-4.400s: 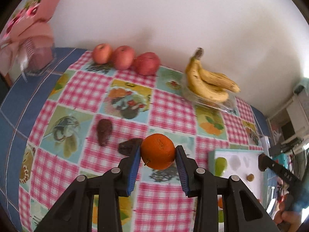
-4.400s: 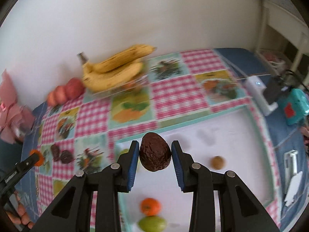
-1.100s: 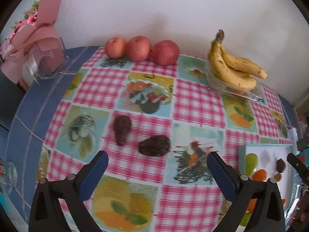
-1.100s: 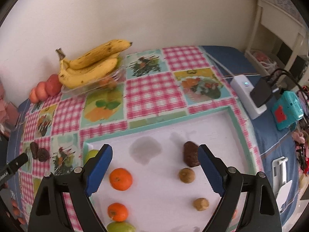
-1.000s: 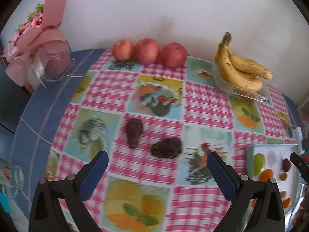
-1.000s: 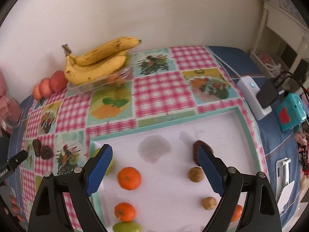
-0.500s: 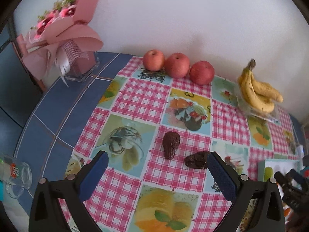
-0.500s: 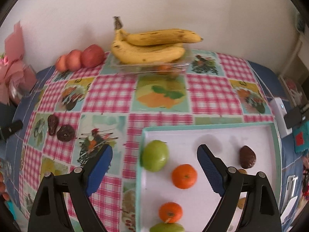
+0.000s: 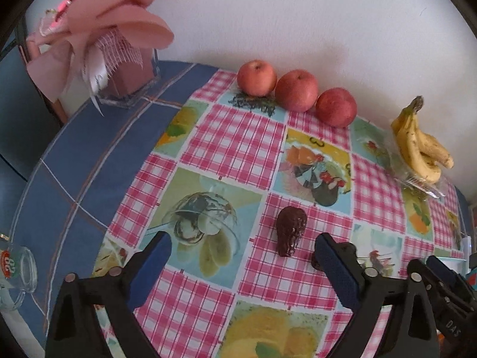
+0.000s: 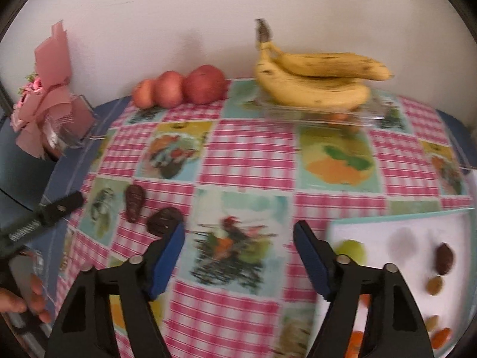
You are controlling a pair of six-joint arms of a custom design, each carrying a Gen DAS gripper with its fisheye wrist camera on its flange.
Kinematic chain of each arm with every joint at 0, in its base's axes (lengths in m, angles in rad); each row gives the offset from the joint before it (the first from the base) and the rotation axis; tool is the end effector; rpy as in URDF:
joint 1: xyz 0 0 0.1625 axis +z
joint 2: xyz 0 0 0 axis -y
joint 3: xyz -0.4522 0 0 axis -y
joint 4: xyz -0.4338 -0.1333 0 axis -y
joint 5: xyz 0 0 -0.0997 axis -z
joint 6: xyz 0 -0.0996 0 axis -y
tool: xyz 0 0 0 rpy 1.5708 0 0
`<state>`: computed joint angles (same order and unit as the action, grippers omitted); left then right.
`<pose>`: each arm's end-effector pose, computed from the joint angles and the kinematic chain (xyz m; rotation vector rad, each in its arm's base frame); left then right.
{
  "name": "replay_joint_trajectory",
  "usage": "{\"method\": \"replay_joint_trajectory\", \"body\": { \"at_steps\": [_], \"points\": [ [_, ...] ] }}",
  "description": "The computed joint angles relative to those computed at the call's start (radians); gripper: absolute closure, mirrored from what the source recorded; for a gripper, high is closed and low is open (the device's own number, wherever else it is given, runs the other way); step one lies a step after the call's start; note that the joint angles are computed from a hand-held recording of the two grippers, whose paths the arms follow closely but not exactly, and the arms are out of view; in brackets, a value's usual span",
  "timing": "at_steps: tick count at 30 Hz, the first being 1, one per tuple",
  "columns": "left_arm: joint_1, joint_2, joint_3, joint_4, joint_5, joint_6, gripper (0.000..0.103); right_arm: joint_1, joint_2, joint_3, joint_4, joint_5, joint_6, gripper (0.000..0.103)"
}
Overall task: Organize fruits
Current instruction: 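Move both tools back toward the two remaining dark brown fruits, then grasp a dark date with the right tool while the left tool grasps an elongated brown fruit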
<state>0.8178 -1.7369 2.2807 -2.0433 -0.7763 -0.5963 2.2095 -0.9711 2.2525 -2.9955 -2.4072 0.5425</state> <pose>-0.1182 -0.4250 0.3073 0.2254 2.4089 -0.5666 0.3381 -0.3558 0.0682 0.0393 -2.4204 0.7430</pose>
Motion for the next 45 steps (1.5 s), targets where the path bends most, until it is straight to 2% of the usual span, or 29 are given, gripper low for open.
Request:
{"method": "replay_joint_trajectory", "body": {
  "at_steps": [6,9,13,18,21,23,30,34,38,43,45],
  "points": [
    [0.06,0.048,0.004,-0.083,-0.043,0.034,0.01,-0.044,0.1,-0.051,-0.083,0.105,-0.075,0.038],
    [0.082,0.064,0.005,-0.13,-0.063,0.055,0.01,-0.057,0.136,-0.072,-0.094,0.129,-0.087,0.038],
    [0.104,0.079,0.003,-0.173,-0.093,0.068,0.01,-0.067,0.168,-0.095,-0.094,0.137,-0.11,0.044],
    [0.105,0.093,0.003,-0.194,-0.095,0.082,0.011,-0.076,0.193,-0.108,-0.105,0.146,-0.133,0.049],
    [0.11,0.102,0.002,-0.212,-0.109,0.092,0.011,-0.081,0.197,-0.104,-0.132,0.157,-0.139,0.054],
    [0.11,0.111,0.001,-0.219,-0.111,0.097,0.011,-0.083,0.198,-0.104,-0.144,0.168,-0.151,0.061],
    [0.112,0.14,0.003,-0.245,-0.148,0.114,0.011,-0.083,0.195,-0.094,-0.166,0.141,-0.166,0.064],
    [0.11,0.156,0.003,-0.24,-0.149,0.112,0.019,-0.1,0.163,-0.058,-0.188,0.12,-0.152,0.064],
    [0.11,0.167,0.006,-0.245,-0.167,0.118,0.026,-0.124,0.131,-0.018,-0.234,0.14,-0.141,0.064],
    [0.11,0.183,0.004,-0.236,-0.175,0.119,0.045,-0.127,0.118,-0.001,-0.247,0.144,-0.137,0.064],
    [0.11,0.186,0.005,-0.236,-0.17,0.113,0.049,-0.124,0.119,-0.002,-0.244,0.14,-0.139,0.064]
  ]
}}
